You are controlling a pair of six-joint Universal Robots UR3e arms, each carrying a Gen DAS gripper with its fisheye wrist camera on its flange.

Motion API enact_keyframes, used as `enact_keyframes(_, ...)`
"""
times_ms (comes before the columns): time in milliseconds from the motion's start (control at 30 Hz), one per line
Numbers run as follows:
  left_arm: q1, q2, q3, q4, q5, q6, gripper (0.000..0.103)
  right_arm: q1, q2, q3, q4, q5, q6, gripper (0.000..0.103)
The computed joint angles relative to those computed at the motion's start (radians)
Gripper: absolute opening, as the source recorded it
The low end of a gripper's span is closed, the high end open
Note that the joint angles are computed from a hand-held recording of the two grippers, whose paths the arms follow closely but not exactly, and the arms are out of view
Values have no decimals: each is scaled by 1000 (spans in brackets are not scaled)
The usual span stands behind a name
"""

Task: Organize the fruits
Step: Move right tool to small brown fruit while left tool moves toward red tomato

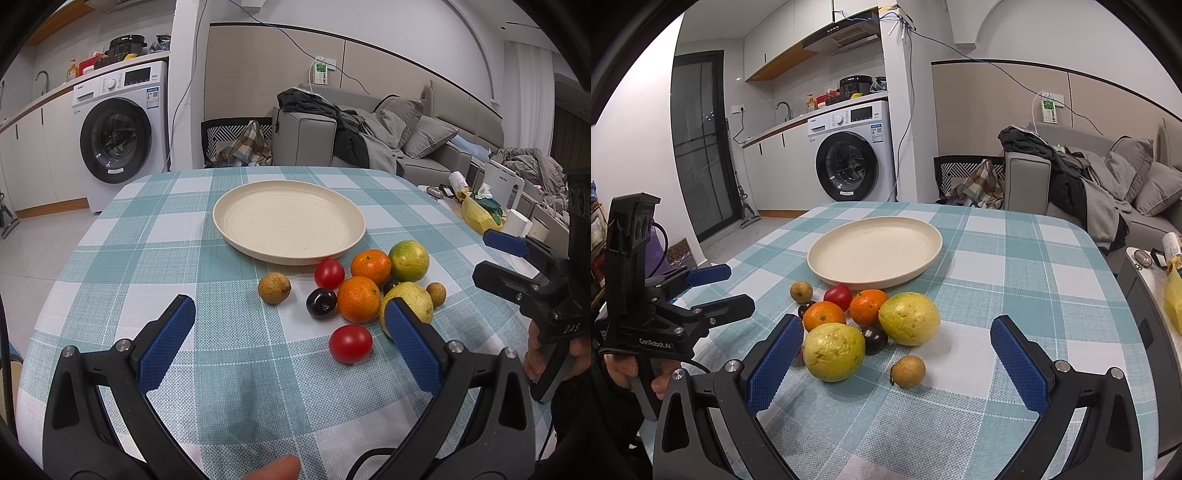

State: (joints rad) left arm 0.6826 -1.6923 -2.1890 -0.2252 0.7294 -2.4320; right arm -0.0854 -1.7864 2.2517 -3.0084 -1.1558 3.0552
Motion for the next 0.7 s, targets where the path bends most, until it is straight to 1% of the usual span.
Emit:
enact_keyframes(67, 0, -1, 1, 0, -1, 1, 102, 4, -2, 2, -5, -7, -7, 103)
enact_keyframes(133, -1, -3, 2, 1, 2, -1, 102, 8, -1, -11, 24, -8, -9, 103)
enact_keyframes(333, -5, -9, 3, 2, 6, 1, 102, 21, 21, -33, 48, -39, 15, 103)
enact_keyframes(433, -24, -28, 7, 21, 29, -5, 102, 7, 26, -59, 112, -27, 11, 103)
enact_keyframes(533, -41, -26, 32, -39, 48, 18, 102, -1, 35, -92, 185, -28, 20, 103)
enact_keyframes(600, -54, -24, 55, -99, 64, 40, 102, 8, 53, -116, 218, -56, 14, 103)
enact_keyframes(633, -63, -28, 66, -113, 77, 42, 102, 12, 61, -135, 253, -72, 12, 103)
enact_keyframes(700, -96, -46, 99, -144, 121, 37, 102, 3, 74, -143, 270, -68, 9, 103)
